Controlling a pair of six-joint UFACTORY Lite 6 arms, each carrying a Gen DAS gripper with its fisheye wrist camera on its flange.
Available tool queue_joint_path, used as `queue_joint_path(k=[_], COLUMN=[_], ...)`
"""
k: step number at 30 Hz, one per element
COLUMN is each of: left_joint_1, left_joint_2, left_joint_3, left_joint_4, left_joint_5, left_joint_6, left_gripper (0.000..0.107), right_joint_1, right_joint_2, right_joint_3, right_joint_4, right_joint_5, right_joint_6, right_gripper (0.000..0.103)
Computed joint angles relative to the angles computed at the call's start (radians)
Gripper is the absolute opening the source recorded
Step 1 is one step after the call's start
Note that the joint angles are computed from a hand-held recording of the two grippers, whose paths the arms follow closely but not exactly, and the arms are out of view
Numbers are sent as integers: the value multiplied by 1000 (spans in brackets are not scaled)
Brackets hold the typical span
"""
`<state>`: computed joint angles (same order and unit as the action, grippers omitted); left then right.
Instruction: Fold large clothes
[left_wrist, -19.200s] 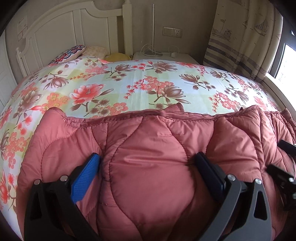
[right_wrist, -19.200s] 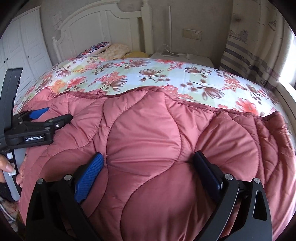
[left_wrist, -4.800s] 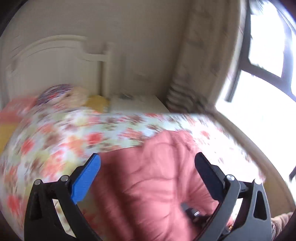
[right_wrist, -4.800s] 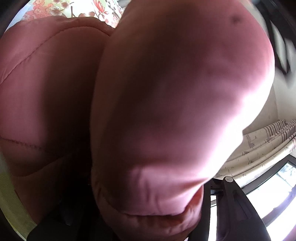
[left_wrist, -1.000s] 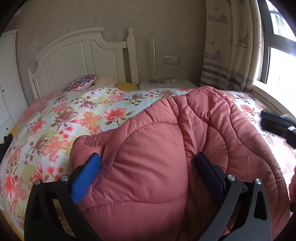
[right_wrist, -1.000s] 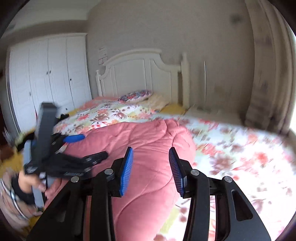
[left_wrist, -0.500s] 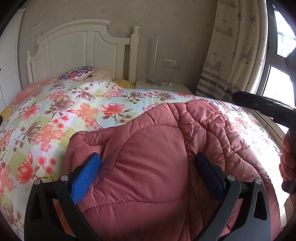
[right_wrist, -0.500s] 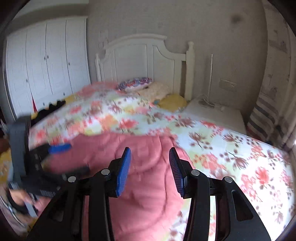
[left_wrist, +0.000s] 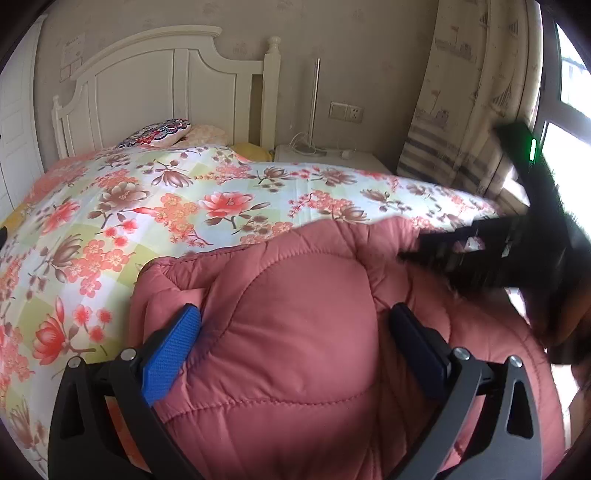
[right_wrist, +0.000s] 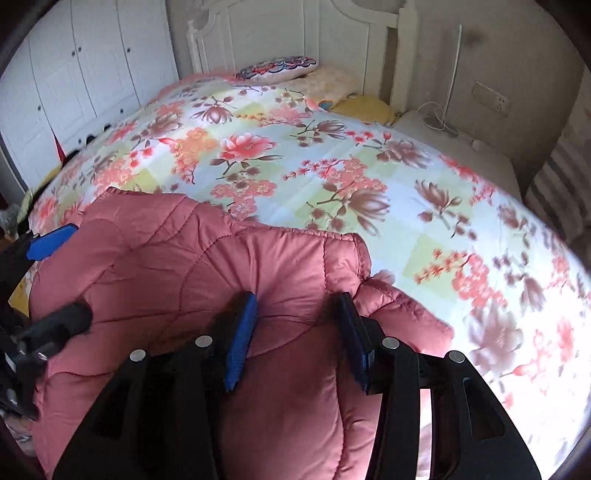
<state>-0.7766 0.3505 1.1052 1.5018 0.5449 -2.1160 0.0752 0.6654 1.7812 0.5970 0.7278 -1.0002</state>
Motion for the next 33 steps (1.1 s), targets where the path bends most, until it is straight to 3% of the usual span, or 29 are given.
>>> queue_joint_path(k=[3, 8, 11, 14, 18, 20, 23, 25, 27, 33], left_joint_1=[1, 6, 20, 19, 12, 10, 10, 11, 7, 6], left_joint_2=[4, 17, 11, 14, 11, 12, 13, 12, 9, 21], left_joint_3=[5, 27, 14, 19, 14, 14, 16, 15, 13, 27], left_joint_4=[-20, -72, -53, -57, -49, -50, -53, -50, -53, -88], left_joint_5=[1, 1, -21, -21, -12, -8, -7, -9, -9, -3], left_joint_6=[23, 83, 61, 68, 55, 56, 62, 57, 58, 98], left_gripper=[101, 101, 101, 101, 101, 101, 101, 101, 101, 101], right_joint_1=[-47, 1, -17, -19, 42, 53, 68, 102, 162, 164], right_joint_2=[34, 275, 292, 275, 128, 34, -27, 0, 126, 252], right_joint_3=[95, 330, 290, 268, 133, 61, 43, 85, 206, 341], right_joint_4=[96, -143, -50, -64, -255, -162, 10, -24, -171, -207], right_joint_5=[2, 76, 38, 24, -139, -185, -128, -56, 73, 137], right_joint_6=[35, 249, 205, 211, 358, 286, 111, 99, 170, 220], right_gripper=[45, 46, 47, 48, 52, 52, 52, 53, 59, 70])
